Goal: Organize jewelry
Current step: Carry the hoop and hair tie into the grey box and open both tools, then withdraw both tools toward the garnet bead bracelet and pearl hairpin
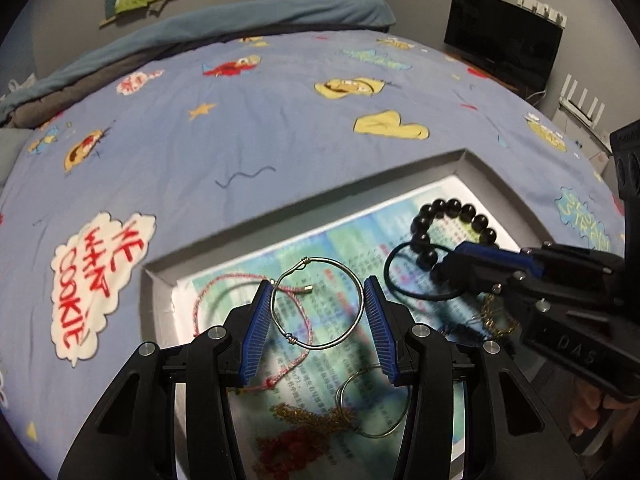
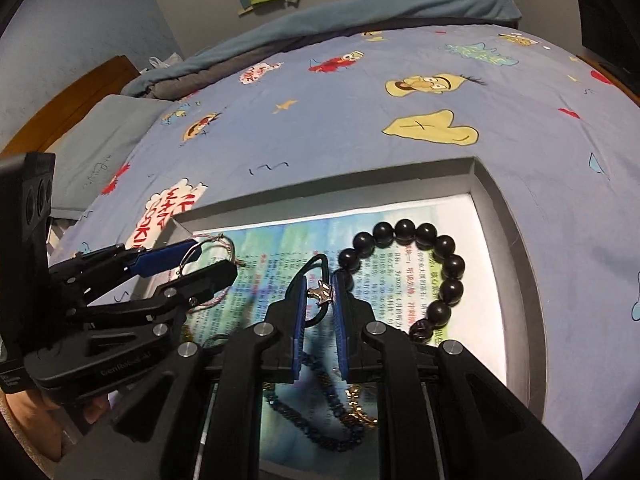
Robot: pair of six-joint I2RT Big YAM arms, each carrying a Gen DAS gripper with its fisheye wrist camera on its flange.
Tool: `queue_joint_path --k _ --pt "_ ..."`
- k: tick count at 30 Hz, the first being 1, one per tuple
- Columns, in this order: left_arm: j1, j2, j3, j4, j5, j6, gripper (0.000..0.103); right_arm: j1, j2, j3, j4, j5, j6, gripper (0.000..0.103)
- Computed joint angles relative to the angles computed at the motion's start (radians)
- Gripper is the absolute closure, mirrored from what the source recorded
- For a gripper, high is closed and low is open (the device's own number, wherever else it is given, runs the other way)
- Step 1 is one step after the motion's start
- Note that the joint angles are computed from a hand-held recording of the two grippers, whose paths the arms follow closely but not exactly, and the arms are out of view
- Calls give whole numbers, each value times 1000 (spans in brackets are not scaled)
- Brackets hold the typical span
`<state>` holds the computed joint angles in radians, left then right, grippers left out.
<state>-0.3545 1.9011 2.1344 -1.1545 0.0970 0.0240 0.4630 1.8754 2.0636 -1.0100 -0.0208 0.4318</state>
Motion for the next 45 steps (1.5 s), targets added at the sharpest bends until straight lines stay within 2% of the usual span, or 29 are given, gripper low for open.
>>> queue_joint_path --k 10,13,16,18,24,30,33,34,36,38,40,41,42,44,45 --pt "1 15 -8 -13 -7 -8 55 -7 0 -13 4 -14 7 90" --pt "1 8 -20 0 -6 -11 49 -11 0 -13 5 -21 15 89" --pt "3 -7 -37 13 -4 -15 48 -14 -10 -25 12 -31 15 84" --pt "6 -30 -66 35 -4 -24 48 -13 -21 -38 20 -34 15 78" --pt "11 -112 -160 84 2 -32 48 -18 -105 -139 78 -33 45 78" --pt "5 -207 -258 117 -35 -20 48 -18 -194 -232 113 -17 68 78" --pt "5 -264 -312 138 -36 -32 48 1 -242 -267 113 36 46 77" --pt "4 -281 -330 142 -36 -32 48 8 -252 -275 110 54 39 74" --pt "2 -319 -370 152 -48 -31 44 23 -275 -292 108 85 23 59" --pt "0 -352 -405 160 -60 -28 40 35 -300 -314 111 105 7 55" --pt "2 -397 -454 179 -58 -26 33 44 -328 -343 115 117 5 41" --pt "3 -420 -481 191 -55 -25 30 46 -340 -357 119 122 6 29" --pt "4 -441 -506 200 -58 -23 29 48 -354 -373 126 126 5 22" --pt "2 -486 -561 217 -82 -15 25 57 -379 -403 125 152 -4 20" --pt "-1 -513 -596 231 -99 -9 24 61 -385 -409 120 161 -7 14"
